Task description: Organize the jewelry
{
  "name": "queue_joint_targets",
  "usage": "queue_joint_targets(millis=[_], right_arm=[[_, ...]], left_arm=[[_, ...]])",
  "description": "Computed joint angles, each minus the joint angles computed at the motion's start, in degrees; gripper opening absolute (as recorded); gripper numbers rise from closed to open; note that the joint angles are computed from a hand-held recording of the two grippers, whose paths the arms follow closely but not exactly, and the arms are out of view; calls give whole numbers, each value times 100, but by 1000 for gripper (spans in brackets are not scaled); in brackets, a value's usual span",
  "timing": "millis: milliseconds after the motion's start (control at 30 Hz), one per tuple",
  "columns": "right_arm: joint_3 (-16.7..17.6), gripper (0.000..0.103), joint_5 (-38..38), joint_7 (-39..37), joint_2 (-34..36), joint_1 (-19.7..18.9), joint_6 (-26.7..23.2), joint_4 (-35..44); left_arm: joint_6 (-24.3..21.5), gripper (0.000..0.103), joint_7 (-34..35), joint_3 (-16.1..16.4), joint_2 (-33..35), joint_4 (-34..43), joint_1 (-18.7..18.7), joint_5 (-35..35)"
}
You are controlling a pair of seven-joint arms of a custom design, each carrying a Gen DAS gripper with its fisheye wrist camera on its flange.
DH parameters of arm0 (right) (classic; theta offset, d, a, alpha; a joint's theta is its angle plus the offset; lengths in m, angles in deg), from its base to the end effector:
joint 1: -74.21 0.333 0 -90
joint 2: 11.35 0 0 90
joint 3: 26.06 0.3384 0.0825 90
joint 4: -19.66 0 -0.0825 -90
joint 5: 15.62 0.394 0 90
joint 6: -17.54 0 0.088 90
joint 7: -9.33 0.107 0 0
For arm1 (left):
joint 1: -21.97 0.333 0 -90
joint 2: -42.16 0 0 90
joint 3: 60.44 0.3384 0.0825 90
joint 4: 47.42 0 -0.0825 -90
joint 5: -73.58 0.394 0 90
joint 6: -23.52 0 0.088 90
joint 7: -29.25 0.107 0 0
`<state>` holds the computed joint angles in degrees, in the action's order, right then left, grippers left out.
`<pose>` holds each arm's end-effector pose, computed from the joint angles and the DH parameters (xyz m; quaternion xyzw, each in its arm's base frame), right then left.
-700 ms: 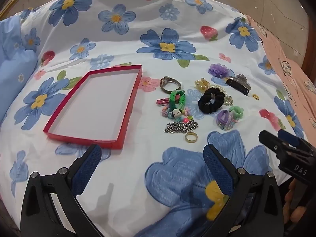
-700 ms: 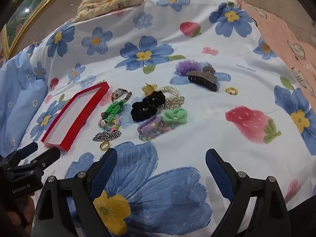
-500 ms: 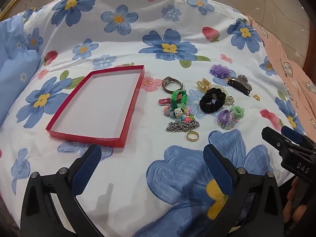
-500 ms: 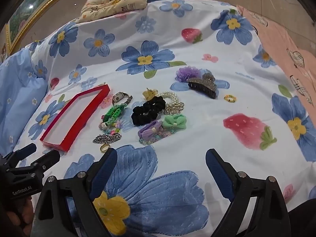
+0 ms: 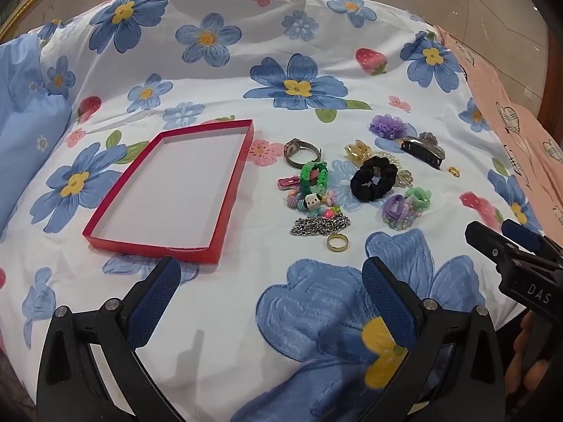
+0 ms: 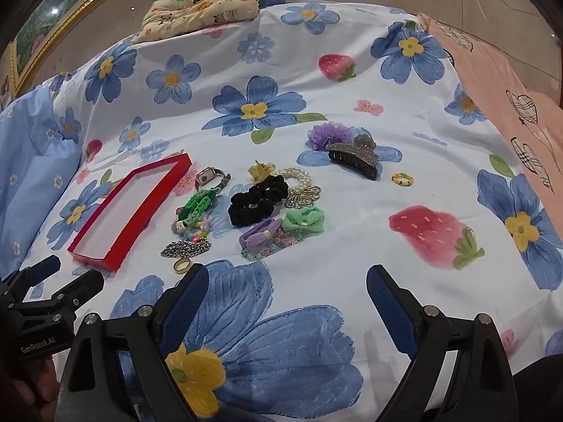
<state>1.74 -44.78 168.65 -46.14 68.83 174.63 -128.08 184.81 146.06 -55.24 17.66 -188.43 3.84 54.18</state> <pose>0.3744 0.1985 0.5246 -0.5041 0.7507 -0.3002 0.3038 0.4542 -0.0828 0.5552 -0.5045 0.7685 -0.3310 0.2130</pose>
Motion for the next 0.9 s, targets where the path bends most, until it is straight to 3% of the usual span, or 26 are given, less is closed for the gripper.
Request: queue_joint_targets(millis=[900], right_arm=[[-47,93,64,-120,-67,30,41,-24]], left_arm=[[20,103,-12,2,5,5,-6,0]])
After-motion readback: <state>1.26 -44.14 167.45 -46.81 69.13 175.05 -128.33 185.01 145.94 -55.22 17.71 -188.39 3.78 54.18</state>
